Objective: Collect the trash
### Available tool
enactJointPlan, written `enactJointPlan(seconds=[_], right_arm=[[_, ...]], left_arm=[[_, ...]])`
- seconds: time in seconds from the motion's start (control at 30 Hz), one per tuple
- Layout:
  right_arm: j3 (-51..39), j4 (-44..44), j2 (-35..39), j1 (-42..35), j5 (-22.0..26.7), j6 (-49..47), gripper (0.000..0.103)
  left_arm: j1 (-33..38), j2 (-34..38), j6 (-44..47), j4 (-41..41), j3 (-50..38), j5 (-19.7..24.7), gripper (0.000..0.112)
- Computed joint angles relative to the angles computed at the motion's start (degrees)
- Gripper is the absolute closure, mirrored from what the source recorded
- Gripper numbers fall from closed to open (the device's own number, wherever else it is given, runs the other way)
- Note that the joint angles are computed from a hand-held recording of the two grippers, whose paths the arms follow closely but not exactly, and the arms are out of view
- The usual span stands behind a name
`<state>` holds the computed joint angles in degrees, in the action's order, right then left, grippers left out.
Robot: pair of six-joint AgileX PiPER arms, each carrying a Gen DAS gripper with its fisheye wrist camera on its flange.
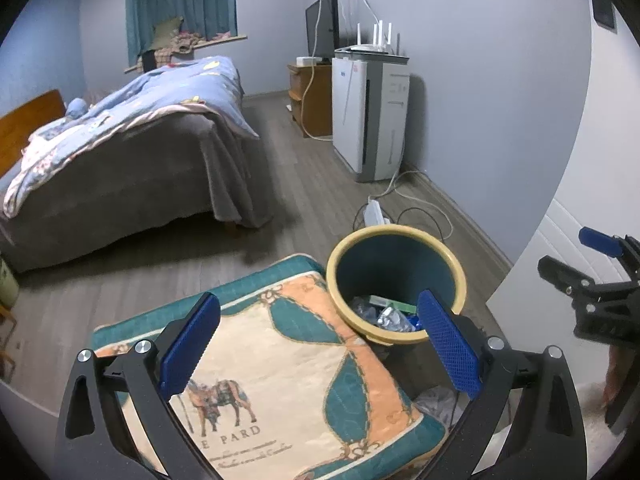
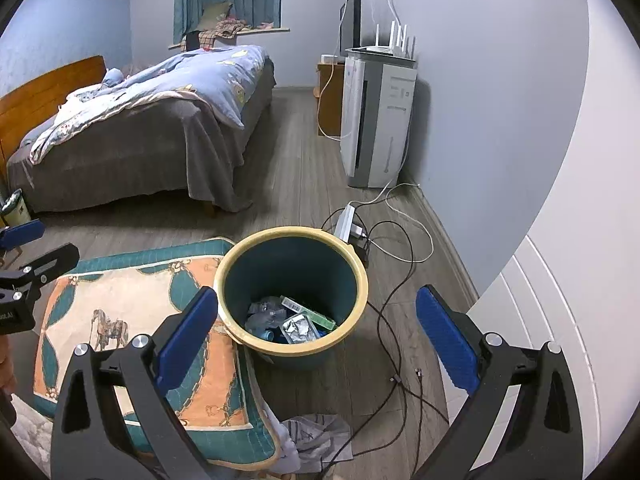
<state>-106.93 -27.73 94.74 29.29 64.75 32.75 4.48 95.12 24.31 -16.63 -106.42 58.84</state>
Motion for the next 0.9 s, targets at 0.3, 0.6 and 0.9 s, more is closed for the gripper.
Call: enactJointPlan(seconds=[0.3, 0.6, 0.9], right_arm=[[0.2, 0.3, -0.3, -0.3, -0.2, -0.2, 0.006], [-0.2, 0.2, 0.0, -0.2, 0.4, -0.4, 0.006], [-0.5, -0.1, 0.1, 0.0, 0.5, -0.5, 0.006]], left_arm=[[-0.2, 0.3, -0.3, 0.5, -0.5, 0.7, 0.014], [0.1, 0.6, -0.1, 0.0, -0.5, 1.2, 0.014], [0.0, -0.2, 0.5, 0.0, 1.0, 0.2, 0.014]])
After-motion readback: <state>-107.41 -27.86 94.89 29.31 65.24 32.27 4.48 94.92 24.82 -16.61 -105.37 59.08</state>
